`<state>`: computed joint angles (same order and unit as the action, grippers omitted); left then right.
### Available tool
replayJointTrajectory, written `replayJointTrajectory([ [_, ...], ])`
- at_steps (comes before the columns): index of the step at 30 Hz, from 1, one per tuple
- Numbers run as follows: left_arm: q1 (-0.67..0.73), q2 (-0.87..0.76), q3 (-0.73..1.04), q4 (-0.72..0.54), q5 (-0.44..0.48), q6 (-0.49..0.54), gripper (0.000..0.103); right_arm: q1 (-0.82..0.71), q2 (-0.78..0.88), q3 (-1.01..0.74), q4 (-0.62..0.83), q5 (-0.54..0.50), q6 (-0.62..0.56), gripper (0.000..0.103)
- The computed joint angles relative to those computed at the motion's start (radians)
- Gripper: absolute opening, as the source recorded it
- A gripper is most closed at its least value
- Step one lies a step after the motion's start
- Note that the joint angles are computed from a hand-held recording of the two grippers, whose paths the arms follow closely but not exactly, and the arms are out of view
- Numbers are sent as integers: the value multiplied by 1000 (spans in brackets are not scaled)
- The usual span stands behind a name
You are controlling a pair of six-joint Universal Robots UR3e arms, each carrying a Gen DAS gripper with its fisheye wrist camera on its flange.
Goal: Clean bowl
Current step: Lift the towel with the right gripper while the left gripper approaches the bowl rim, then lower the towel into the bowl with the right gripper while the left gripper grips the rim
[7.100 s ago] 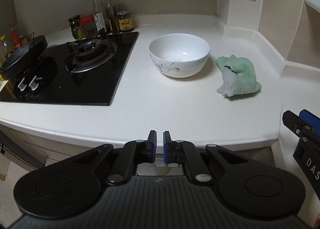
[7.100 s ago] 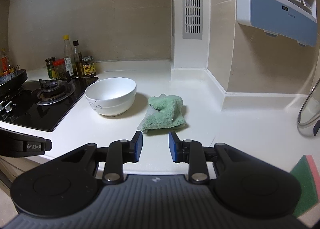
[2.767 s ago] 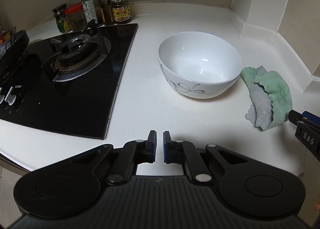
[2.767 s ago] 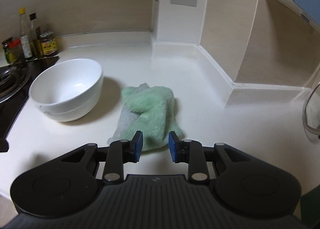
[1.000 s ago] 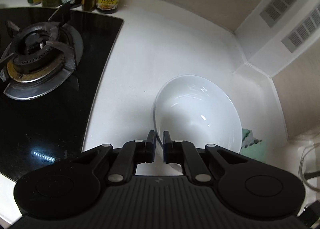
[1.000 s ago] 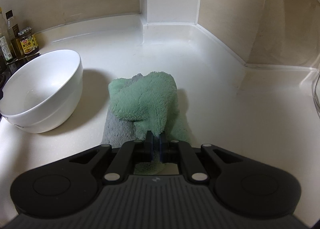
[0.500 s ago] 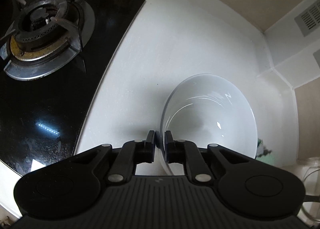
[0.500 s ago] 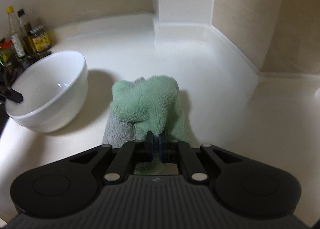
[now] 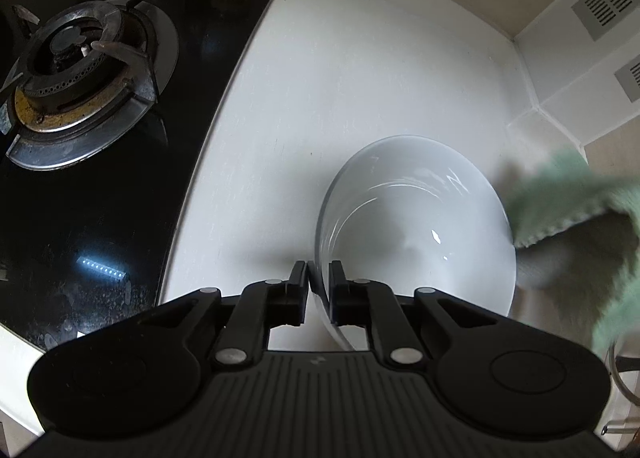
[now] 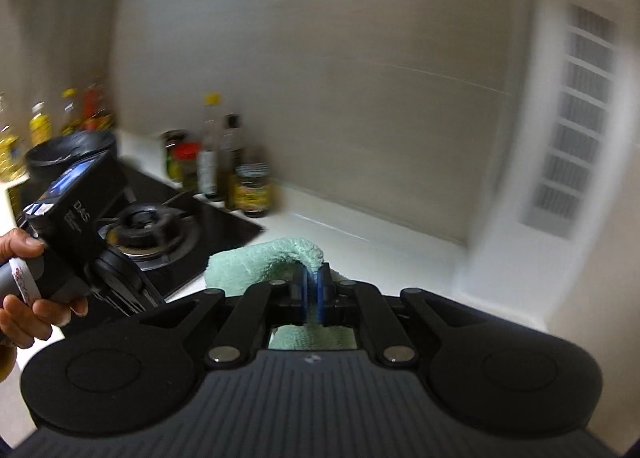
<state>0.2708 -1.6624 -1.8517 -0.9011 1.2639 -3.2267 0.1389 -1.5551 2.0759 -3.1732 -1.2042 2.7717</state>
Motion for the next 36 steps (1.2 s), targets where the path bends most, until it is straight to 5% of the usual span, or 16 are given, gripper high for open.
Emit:
replayJointTrajectory([
  [6,31,52,-42,-20,-27,8,10,11,59,-175,72,145,133,3],
  [15,32,89,-42,-48,-34,3,10,-95,-83,-195,249,395,209,4],
  [20,49,63,-58,-8,-43,18,10,-78,-59,-267,305,394,236,4],
  [22,72,-32,-62,88,-49,36,10,-61,-32,-308,373,351,214,4],
  [28,62,6,-74,67,-43,30,10,91,179,-490,628,-15,35,4],
  [36,51,10,-42,29,-34,32,10,224,395,-492,465,-295,-226,4],
])
